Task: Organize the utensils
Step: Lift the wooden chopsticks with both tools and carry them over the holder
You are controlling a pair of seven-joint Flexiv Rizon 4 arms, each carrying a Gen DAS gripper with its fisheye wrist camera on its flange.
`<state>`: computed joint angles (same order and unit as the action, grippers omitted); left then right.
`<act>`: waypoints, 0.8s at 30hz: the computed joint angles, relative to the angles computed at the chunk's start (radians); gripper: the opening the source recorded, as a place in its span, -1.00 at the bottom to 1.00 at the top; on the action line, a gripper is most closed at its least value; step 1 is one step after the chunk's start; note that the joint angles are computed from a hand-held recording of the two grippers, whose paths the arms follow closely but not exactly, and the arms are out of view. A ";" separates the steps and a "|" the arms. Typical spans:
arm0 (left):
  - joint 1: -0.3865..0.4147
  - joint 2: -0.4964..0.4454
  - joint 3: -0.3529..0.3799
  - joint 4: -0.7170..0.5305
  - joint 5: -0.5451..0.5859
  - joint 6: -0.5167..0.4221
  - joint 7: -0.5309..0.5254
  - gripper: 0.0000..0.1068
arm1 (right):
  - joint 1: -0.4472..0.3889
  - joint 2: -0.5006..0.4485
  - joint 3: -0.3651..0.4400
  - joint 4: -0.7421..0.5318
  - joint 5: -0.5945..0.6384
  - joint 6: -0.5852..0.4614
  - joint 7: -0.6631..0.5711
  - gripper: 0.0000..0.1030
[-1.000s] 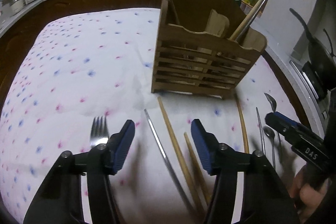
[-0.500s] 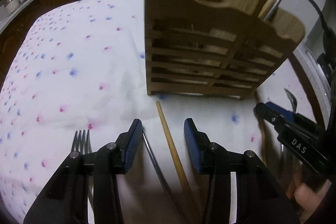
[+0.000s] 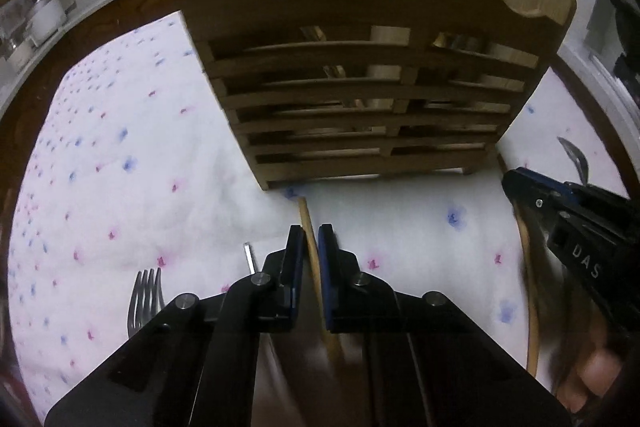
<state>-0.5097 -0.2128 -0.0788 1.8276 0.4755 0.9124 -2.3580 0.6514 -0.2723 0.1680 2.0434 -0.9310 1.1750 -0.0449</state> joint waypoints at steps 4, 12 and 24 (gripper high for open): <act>0.030 0.045 0.004 0.076 -0.052 0.101 0.013 -0.92 | -0.013 0.025 -0.014 0.034 -0.037 0.069 0.059 -0.89; 0.086 0.172 -0.015 0.241 -0.182 0.284 0.077 -0.92 | -0.042 0.097 -0.008 0.076 -0.164 0.145 0.181 -0.91; 0.143 0.364 -0.107 0.328 -0.145 0.351 -0.010 -0.92 | -0.098 0.213 0.059 0.091 -0.320 0.147 0.284 -0.91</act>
